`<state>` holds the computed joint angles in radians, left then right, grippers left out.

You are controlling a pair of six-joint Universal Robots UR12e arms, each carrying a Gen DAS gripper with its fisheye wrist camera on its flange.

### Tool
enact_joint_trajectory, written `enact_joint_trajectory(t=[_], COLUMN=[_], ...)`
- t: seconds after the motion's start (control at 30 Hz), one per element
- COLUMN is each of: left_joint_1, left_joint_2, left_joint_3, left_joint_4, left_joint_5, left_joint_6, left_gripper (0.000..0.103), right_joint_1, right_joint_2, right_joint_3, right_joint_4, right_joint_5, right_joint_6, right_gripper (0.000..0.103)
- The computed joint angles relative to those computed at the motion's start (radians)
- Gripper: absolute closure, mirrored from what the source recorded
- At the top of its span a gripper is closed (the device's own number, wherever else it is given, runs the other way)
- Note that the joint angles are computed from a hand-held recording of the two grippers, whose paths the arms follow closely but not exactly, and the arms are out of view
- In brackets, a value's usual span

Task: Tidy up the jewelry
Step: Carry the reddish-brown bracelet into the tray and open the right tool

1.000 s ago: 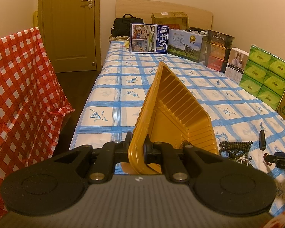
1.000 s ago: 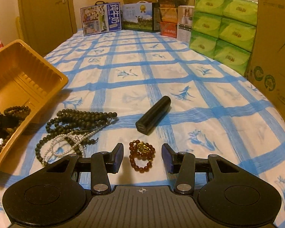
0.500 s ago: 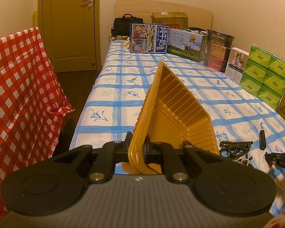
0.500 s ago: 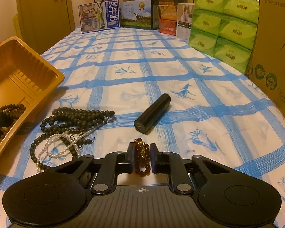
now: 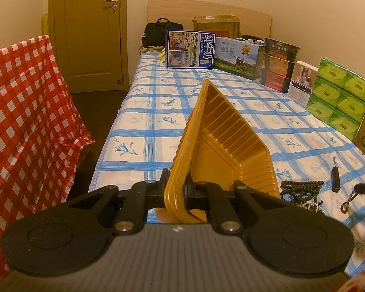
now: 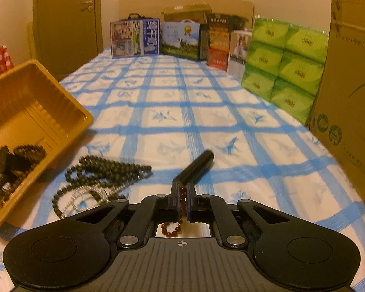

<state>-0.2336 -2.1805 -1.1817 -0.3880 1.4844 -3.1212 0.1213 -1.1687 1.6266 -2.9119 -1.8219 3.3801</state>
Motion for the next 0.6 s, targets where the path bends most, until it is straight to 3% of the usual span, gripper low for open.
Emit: enact_joint_trajectory(t=[0.37,0.6], left_joint_1=[0.0,0.0], left_joint_2=[0.0,-0.001], left_joint_3=[0.001,0.003], left_joint_4=[-0.002,-0.003], left_joint_5=[-0.001,0.0], left_joint_6=[-0.001,0.001], left_gripper=[0.094,0.094], right_joint_1=[0.01,0.022], right_joint_2=[-0.009,0.008], right_joint_3=[-0.034,-0.089], right_joint_4=[-0.066,-0.083], right_joint_5=[0.05,0.152], right_joint_6=[-0.058,-0.095], right_gripper=[0.098,0.098])
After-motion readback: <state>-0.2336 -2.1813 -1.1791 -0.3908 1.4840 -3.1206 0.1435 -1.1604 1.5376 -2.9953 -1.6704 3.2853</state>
